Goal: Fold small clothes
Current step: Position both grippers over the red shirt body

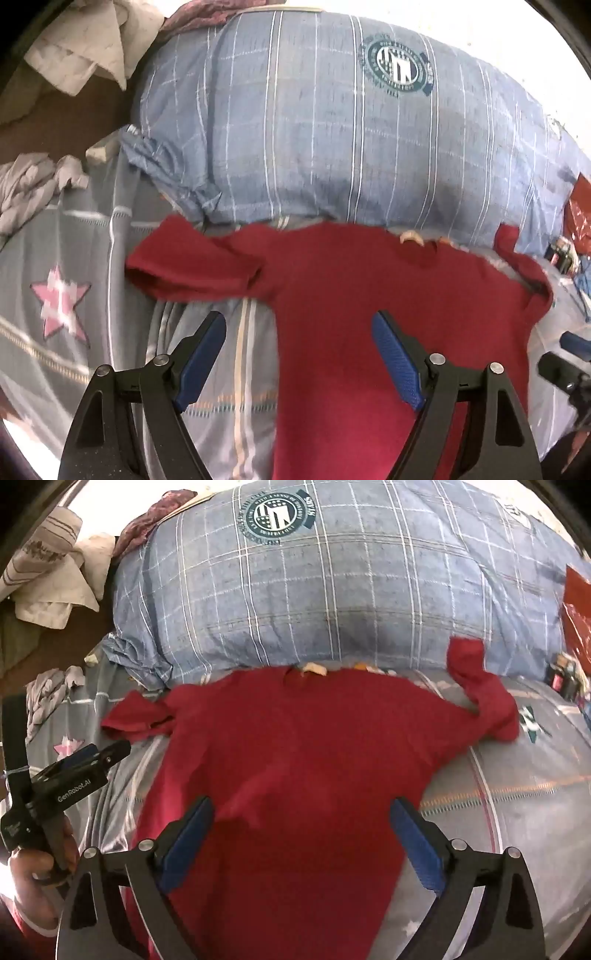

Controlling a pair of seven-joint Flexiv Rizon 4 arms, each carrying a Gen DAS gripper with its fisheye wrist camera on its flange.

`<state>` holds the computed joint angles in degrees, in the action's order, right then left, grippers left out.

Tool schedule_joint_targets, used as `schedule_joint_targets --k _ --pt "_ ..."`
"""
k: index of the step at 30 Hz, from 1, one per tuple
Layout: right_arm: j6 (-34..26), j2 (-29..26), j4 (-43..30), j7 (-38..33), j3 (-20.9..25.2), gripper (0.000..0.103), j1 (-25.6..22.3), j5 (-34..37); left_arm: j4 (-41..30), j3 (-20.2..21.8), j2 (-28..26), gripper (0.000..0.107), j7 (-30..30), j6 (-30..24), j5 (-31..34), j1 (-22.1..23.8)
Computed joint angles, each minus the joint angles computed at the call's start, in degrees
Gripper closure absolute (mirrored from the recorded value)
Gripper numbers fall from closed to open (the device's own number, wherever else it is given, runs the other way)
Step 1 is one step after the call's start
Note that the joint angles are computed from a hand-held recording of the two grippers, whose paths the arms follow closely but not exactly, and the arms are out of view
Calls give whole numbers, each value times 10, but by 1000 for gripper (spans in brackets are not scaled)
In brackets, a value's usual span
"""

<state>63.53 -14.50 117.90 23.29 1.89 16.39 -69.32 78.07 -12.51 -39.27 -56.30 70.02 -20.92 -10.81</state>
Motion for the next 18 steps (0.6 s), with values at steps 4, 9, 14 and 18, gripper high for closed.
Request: schedule_joint_targets --k 4,9,14,18 --pt "-4 -17 -27 5 -12 6 2 -22 -58 28 -35 25 -19 -20 25 -20" --pt "-19 -52 -77 -37 -17 6 6 10 -69 8 -61 25 -19 3 25 -17" --pt "-20 -80 -102 -44 -36 6 20 2 -147 24 -107 25 -39 -51 29 -30" --pt "0 -91 -108 -17 -51 6 20 -24 -194 43 -140 25 -62 -54 46 -44"
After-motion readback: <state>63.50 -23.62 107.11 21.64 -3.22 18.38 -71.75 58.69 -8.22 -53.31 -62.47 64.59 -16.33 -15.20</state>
